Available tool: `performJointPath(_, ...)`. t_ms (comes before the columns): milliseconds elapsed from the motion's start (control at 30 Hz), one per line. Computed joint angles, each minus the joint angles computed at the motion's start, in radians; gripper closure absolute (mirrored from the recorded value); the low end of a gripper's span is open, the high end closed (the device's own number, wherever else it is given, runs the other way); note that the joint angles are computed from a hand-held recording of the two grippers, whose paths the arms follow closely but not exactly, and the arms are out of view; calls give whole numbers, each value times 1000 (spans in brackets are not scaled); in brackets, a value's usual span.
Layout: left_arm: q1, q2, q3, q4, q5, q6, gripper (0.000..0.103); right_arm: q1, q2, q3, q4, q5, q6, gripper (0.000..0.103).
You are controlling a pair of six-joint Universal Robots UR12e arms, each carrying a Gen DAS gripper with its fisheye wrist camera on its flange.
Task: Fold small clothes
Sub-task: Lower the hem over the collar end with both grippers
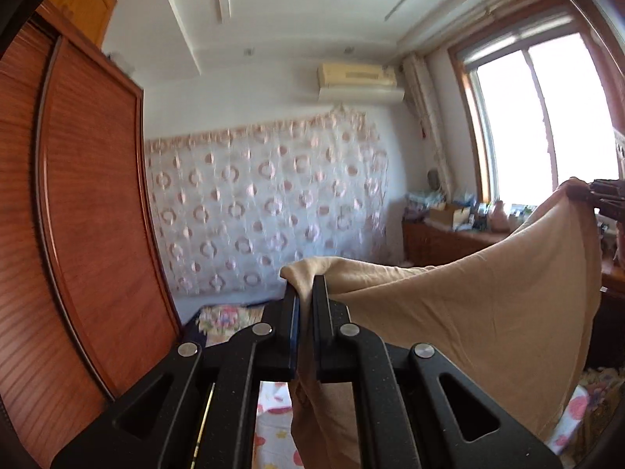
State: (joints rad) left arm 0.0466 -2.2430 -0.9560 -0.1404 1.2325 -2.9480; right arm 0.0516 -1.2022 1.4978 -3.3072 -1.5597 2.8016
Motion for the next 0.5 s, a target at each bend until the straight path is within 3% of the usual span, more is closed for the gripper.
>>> performJointPath(100, -22, -92, 103, -101, 52, 19, 97, -4, 80, -75, 97, -4, 17, 92)
performJointPath(233, -42, -237, 297, -300, 88, 14, 97, -7, 184, -187, 248, -25, 60, 92)
performJointPath(367, -63, -346, 465, -420, 125, 25, 97, -8, 263, -313, 408, -43, 62, 92)
performJointPath(500, -71, -486, 722, -580, 143, 14, 97, -8, 331, -446, 523, -42, 96, 92)
